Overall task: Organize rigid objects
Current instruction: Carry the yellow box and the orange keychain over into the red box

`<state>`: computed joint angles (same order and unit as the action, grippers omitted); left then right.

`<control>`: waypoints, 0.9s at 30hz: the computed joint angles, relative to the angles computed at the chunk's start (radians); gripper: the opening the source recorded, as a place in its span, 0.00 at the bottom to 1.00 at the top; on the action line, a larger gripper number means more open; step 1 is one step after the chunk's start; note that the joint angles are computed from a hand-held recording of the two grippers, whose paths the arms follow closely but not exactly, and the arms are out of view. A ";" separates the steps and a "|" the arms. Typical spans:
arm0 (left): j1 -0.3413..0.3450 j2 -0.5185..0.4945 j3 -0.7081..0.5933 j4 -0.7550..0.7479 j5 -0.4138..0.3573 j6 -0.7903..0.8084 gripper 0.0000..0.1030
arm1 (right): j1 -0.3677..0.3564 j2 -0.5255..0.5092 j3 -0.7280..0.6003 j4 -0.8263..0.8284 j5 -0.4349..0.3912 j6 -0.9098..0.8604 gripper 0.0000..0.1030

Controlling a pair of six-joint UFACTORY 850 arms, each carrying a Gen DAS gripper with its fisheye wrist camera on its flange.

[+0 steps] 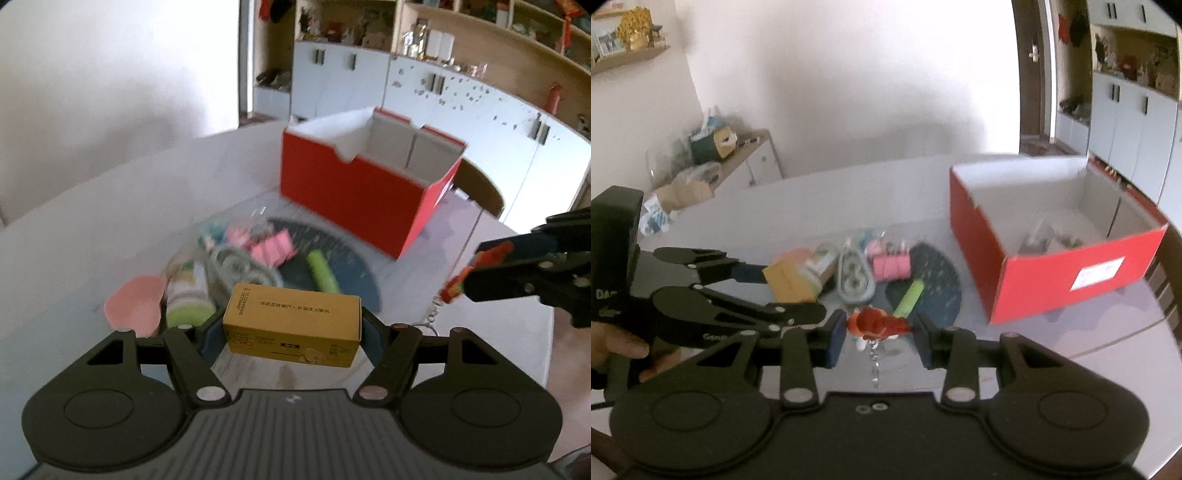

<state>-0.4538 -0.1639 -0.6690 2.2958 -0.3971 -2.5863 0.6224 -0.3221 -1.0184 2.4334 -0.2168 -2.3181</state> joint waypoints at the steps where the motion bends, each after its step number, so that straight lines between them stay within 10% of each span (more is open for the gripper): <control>1: -0.005 0.006 -0.007 -0.013 0.004 0.016 0.70 | -0.005 0.003 -0.002 -0.007 -0.005 0.005 0.37; 27: -0.089 -0.208 -0.449 -0.564 0.055 0.613 0.70 | -0.241 -0.083 -0.213 -0.429 -0.118 0.288 0.37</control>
